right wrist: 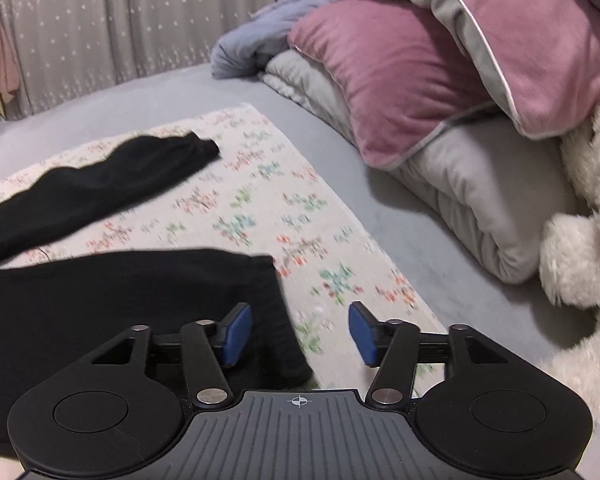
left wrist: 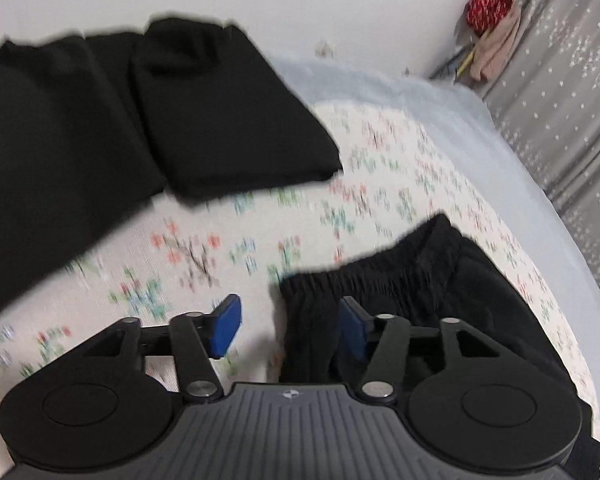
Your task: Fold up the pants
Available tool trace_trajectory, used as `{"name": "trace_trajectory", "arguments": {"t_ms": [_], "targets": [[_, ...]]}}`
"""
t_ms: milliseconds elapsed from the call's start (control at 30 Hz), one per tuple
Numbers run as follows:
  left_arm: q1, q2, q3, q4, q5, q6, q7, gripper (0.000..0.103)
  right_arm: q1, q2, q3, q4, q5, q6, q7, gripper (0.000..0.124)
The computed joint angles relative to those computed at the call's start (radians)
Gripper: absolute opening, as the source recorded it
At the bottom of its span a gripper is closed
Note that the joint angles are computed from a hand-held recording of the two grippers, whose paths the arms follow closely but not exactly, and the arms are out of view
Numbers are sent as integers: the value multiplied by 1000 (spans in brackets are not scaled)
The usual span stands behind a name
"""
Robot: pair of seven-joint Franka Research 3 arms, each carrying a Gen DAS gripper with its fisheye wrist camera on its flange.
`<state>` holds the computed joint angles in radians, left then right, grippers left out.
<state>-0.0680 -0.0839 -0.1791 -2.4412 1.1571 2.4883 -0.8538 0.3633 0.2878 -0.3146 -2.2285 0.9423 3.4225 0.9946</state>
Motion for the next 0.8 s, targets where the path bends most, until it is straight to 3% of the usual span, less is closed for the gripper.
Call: {"name": "trace_trajectory", "arguments": {"t_ms": [133,233,367,433,533,600,700,800], "targets": [[-3,-28,-17,5,61,-106,-46,76,-95,-6,103,-12,-82,80,46,65],[3,8,-2,39,147,-16,13,90,-199,-9,190,-4,-173,45,123,65],[-3,92,14,128,174,45,115,93,-331,13,298,30,-327,-14,247,65],[-1,126,32,170,204,99,148,100,-387,28,345,52,-389,-38,293,65],[13,194,61,247,191,186,254,101,-408,64,349,109,-447,-83,328,66],[14,239,76,304,126,190,350,101,-388,93,317,158,-462,-118,359,67],[19,306,110,390,88,242,405,102,-412,155,322,262,-499,-175,381,73],[21,375,129,465,-23,250,530,102,-375,243,265,403,-535,-246,407,75]]}}
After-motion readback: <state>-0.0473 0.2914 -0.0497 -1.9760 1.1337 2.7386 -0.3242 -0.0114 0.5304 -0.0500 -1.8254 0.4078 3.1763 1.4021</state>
